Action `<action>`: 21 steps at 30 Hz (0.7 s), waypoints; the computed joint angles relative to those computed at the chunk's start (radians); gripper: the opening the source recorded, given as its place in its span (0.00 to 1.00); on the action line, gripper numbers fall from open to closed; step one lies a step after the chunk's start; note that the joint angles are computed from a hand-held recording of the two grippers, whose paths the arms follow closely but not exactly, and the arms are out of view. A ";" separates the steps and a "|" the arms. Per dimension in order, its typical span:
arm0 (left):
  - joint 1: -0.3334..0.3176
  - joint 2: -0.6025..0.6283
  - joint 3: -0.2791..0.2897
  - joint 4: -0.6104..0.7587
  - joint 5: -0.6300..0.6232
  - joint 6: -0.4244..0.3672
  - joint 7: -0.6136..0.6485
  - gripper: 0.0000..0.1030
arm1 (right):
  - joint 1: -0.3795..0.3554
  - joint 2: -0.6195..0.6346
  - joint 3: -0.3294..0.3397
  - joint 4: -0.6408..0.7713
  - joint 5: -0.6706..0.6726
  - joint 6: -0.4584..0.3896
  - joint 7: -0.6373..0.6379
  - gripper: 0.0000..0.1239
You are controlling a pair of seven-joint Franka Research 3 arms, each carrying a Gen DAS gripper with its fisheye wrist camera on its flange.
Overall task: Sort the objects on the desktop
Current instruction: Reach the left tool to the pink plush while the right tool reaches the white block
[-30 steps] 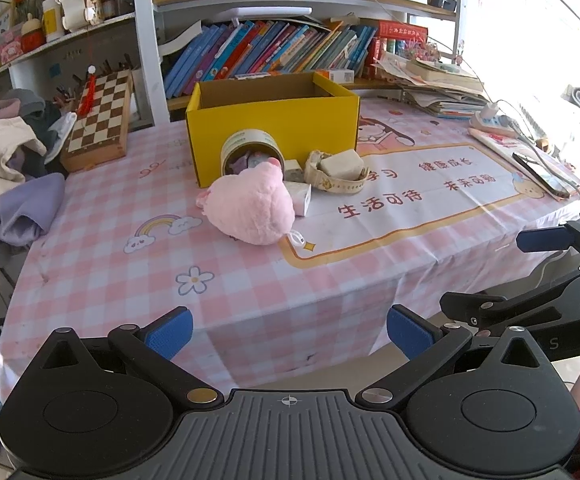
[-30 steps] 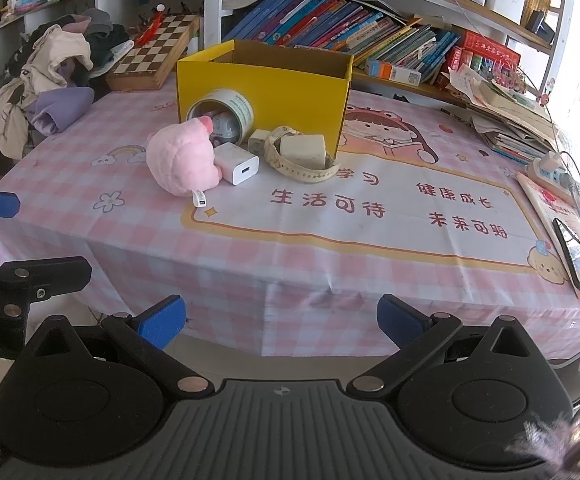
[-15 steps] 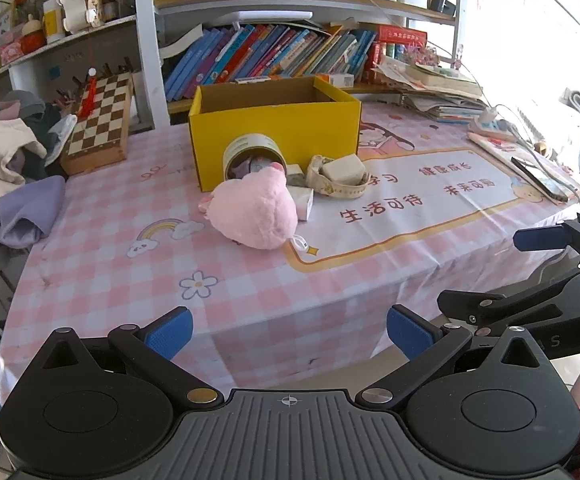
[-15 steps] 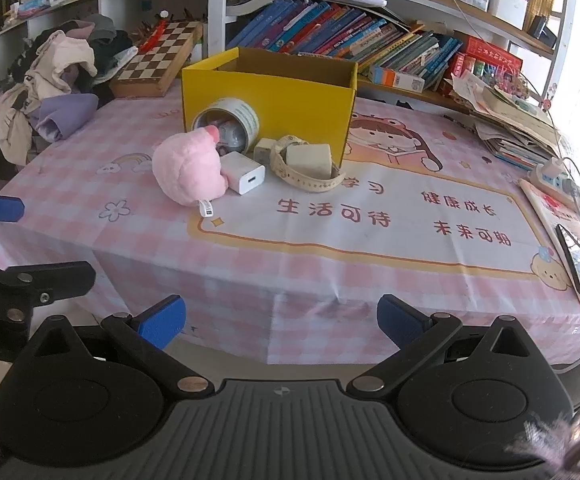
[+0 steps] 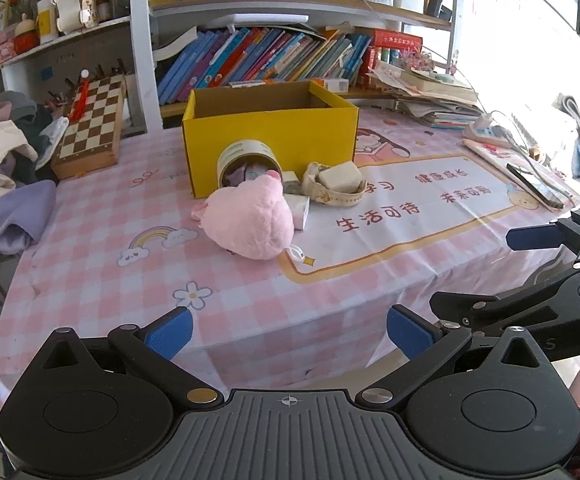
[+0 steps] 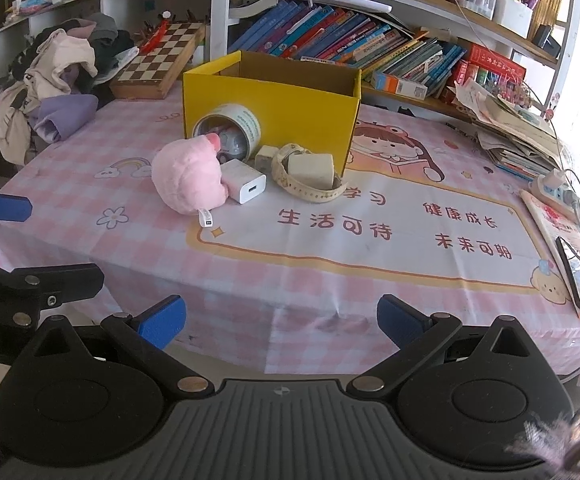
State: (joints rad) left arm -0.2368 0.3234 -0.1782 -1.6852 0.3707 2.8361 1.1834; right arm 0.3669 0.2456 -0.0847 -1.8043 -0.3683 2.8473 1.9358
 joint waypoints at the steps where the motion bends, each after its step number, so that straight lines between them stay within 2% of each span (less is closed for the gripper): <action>1: 0.000 0.004 0.000 0.005 -0.001 -0.003 0.002 1.00 | -0.002 0.003 0.001 0.004 0.004 -0.001 -0.002 0.83; 13: -0.013 0.060 0.021 0.089 0.014 -0.035 -0.004 1.00 | -0.004 0.075 -0.011 0.104 0.046 -0.020 -0.042 0.83; 21: -0.018 0.135 0.026 0.197 0.017 -0.065 -0.002 1.00 | -0.022 0.165 -0.006 0.239 0.126 -0.069 -0.137 0.83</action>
